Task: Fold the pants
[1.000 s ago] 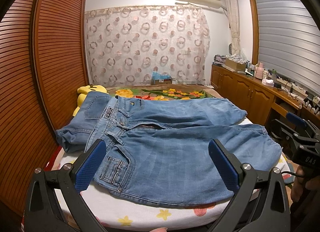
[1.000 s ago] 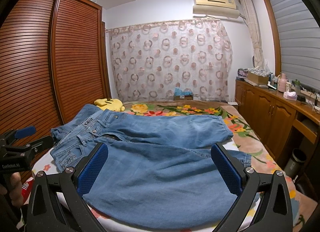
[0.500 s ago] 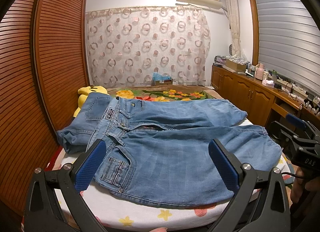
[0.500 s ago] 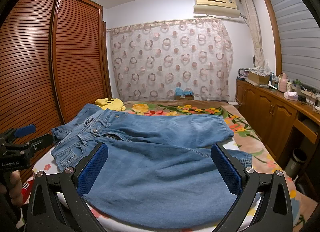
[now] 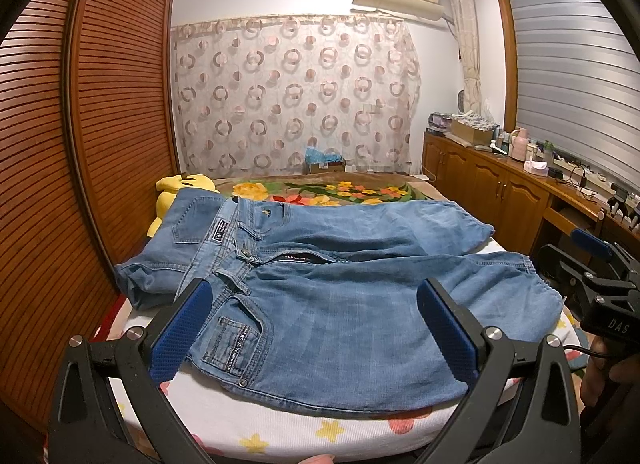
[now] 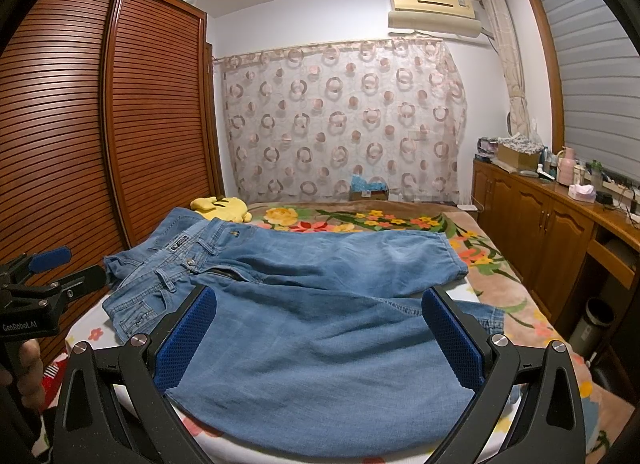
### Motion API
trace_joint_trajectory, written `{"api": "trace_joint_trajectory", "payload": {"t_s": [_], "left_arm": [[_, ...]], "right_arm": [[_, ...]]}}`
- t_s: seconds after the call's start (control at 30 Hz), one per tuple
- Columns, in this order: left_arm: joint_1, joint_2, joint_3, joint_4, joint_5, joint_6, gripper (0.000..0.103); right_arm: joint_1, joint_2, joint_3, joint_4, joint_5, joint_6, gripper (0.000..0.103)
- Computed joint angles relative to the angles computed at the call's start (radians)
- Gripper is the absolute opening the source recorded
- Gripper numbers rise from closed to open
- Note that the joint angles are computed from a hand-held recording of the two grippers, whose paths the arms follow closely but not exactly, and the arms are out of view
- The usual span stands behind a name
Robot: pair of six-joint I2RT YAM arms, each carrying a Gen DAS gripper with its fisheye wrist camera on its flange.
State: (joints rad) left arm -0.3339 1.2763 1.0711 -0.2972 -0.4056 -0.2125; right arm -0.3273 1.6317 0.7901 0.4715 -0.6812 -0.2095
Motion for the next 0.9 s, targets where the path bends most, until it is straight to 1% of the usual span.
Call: {"api": "trace_joint_trajectory", "payload": {"t_s": [0.57,0.6,0.63,0.9], "left_arm": [[-0.004,-0.001,-0.004,0.005,-0.004,-0.002,0.102],[-0.003,-0.003,-0.004,-0.001,-0.001,-0.003,0.102],[0.003,-0.011,0.023,-0.035,0.004,-0.002,0.102],[0.039,-0.023,0.035,-0.080,0.039,0.002,0.102]], "right_arm": [[0.004,0.002,0.000,0.000,0.003,-0.003,0.103],[0.005,0.003,-0.001,0.000,0.004,-0.005,0.103],[0.007,0.002,-0.001,-0.001,0.004,-0.007,0.103],[0.000,0.029,0.030,-0.038,-0.017,-0.031,0.103]]}}
